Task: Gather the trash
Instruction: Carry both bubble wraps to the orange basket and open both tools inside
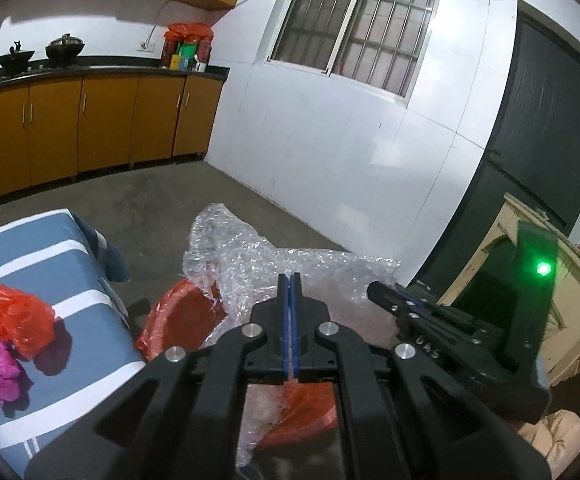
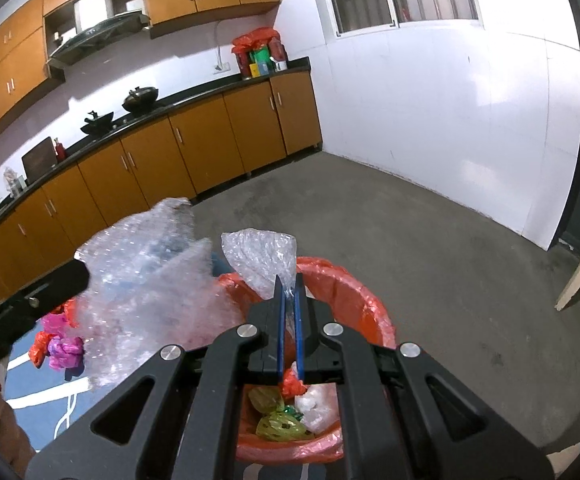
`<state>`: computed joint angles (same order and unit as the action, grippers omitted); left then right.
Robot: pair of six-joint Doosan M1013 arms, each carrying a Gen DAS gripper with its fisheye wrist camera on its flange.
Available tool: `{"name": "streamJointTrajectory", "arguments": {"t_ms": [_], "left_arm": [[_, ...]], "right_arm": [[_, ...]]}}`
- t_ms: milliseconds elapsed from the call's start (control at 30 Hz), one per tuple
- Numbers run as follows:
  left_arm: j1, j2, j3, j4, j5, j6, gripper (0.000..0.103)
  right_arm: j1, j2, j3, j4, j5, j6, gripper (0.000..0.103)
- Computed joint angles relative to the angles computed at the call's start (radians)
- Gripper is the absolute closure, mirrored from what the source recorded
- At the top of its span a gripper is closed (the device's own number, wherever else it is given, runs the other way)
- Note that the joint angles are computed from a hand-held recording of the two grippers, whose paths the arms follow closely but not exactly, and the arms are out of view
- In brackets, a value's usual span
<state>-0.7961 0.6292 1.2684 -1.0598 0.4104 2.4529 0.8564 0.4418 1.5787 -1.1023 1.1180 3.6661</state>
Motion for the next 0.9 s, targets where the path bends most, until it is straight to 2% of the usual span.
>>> {"name": "streamJointTrajectory", "arguments": {"t_ms": [267, 300, 400, 433, 733, 900], "left_arm": [[-0.002, 0.043, -0.045, 0.154, 0.022, -0.155, 0.099], [-0.001, 0.048, -0.049, 0.174, 0.024, -0.176, 0.098], [-0.001, 0.058, -0.056, 0.239, 0.027, -0.240, 0.086], [0.000, 0.060, -0.057, 0.249, 0.026, -0.251, 0.084], [0.021, 0.051, -0.029, 0.341, -0.018, -0.371, 0.070], [0.031, 0.035, -0.006, 0.359, -0.043, -0.399, 0.067]], "right_arm": [[-0.012, -0.010, 0.030, -0.012, -0.059, 0.027, 0.097], [-0.014, -0.012, 0.034, -0.010, -0.067, 0.024, 0.093], [-0.013, -0.012, 0.041, -0.011, -0.077, 0.029, 0.073], [-0.013, -0.012, 0.043, -0.010, -0.079, 0.031, 0.072], [-0.013, -0.010, 0.038, 0.011, -0.069, 0.015, 0.072], [-0.011, -0.004, 0.024, 0.011, -0.060, -0.007, 0.072]]}}
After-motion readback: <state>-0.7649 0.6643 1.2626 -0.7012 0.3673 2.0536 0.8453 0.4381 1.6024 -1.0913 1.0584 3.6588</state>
